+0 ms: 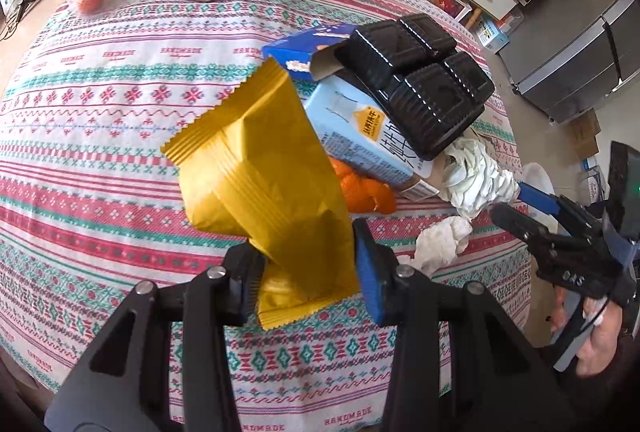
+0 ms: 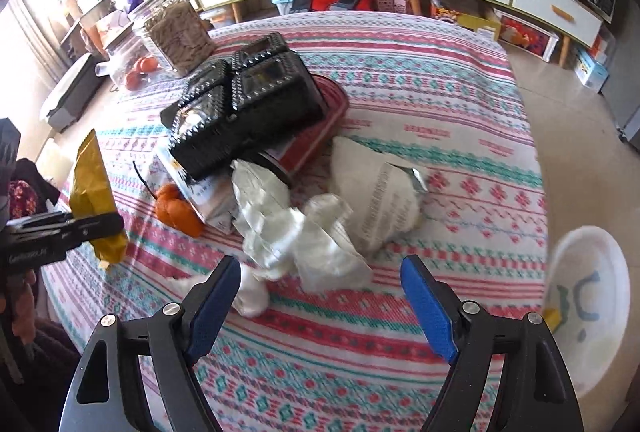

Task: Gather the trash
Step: 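Grasp the yellow snack wrapper with the left gripper while the right grasps crumpled white paper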

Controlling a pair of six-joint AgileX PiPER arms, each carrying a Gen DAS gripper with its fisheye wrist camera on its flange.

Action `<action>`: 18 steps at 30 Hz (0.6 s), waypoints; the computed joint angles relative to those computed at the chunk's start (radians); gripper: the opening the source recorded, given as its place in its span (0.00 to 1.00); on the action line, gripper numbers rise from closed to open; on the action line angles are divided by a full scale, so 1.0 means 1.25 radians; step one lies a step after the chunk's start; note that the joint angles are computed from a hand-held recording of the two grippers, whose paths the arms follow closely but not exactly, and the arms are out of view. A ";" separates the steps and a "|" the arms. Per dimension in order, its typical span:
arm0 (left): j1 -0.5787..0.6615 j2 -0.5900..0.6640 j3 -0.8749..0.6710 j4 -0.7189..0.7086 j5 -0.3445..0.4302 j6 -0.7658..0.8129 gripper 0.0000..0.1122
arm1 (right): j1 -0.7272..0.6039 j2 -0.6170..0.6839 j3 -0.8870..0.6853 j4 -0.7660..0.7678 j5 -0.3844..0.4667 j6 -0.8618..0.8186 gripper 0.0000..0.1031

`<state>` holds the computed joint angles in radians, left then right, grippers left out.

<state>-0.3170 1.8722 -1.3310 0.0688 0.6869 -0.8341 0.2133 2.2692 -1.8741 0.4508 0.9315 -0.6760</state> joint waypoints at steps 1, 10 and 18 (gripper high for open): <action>0.003 -0.007 0.009 -0.002 -0.005 0.002 0.39 | 0.004 0.009 -0.011 0.002 0.003 0.003 0.74; -0.002 -0.042 0.054 -0.008 -0.031 0.002 0.39 | 0.034 0.054 -0.067 -0.010 0.009 0.044 0.43; -0.030 -0.036 0.019 0.019 -0.018 -0.010 0.39 | 0.010 -0.024 0.027 0.057 -0.020 -0.043 0.31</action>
<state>-0.3549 1.8270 -1.3069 0.0927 0.6646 -0.8464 0.2258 2.2391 -1.8398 0.5217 0.9066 -0.7302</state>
